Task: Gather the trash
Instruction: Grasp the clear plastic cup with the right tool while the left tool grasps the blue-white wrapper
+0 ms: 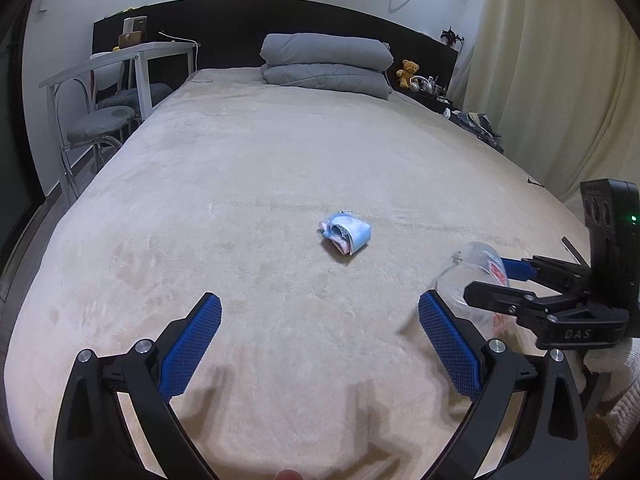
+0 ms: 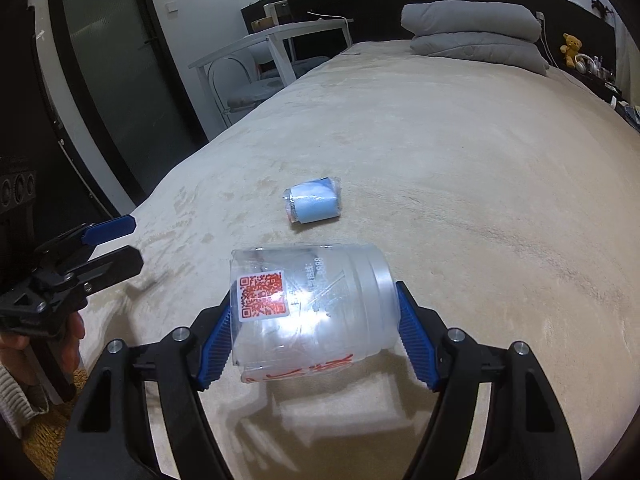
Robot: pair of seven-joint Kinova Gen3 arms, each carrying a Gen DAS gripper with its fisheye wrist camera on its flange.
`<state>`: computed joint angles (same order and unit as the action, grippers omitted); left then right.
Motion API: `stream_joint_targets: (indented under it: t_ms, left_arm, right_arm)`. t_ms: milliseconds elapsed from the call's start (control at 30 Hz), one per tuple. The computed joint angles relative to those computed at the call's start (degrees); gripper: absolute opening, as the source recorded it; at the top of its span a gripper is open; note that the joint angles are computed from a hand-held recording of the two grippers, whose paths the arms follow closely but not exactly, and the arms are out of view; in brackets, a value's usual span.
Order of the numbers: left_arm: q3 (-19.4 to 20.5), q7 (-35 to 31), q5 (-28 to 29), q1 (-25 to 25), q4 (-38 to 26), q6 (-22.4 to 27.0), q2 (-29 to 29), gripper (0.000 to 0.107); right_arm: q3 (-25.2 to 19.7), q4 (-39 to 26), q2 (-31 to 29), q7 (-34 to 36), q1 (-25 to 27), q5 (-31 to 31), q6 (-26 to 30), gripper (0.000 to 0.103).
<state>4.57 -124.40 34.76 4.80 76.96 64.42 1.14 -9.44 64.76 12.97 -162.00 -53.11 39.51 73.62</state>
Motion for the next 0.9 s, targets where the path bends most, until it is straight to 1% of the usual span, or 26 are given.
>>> stream_joint_targets:
  t_ms: [200,333,400,633,700,833,867,900]
  left_arm:
    - [3.1,6.6,-7.1,4.1,-3.4,-2.6,3.9,0.097]
    - [4.1,11.9,-11.4,6.6,-6.2,-3.3,6.7,0.097]
    - [4.4,15.5,-14.6,8.2,-7.7,-4.0,8.2,0.097]
    - [4.7,26.1,-22.6,13.2,-15.3,-2.5,14.4,0.097]
    - [4.8,28.0,-23.5,14.0,-17.3,-1.6,16.4,0.096]
    - [4.5,30.7,-27.8,17.2,-20.0,-0.8,19.0,0.095]
    - [3.8,31.8,-29.7,18.7,-20.7,-0.5,19.6,0.092]
    - [3.9,32.4,-30.7,19.2,-20.9,-0.5,20.0,0.088]
  right_arm:
    - [-0.9,1.6,-2.1,-3.5,-1.2,2.1,2.7,0.072]
    - [-2.1,2.7,-3.4,-5.0,-1.3,3.0,4.2,0.072]
    - [-2.8,3.4,-4.1,-5.9,-1.2,3.1,4.7,0.072]
    - [-4.6,3.5,-4.9,-7.6,-1.0,3.2,7.1,0.072]
    - [-4.8,3.8,-5.3,-8.0,-0.6,2.7,6.9,0.072]
    - [-5.2,4.2,-5.7,-8.4,-0.3,2.6,7.1,0.072]
    - [-5.4,4.1,-5.6,-8.3,-0.3,2.6,7.3,0.072]
    - [-5.4,4.1,-5.6,-8.3,-0.3,2.6,7.5,0.072]
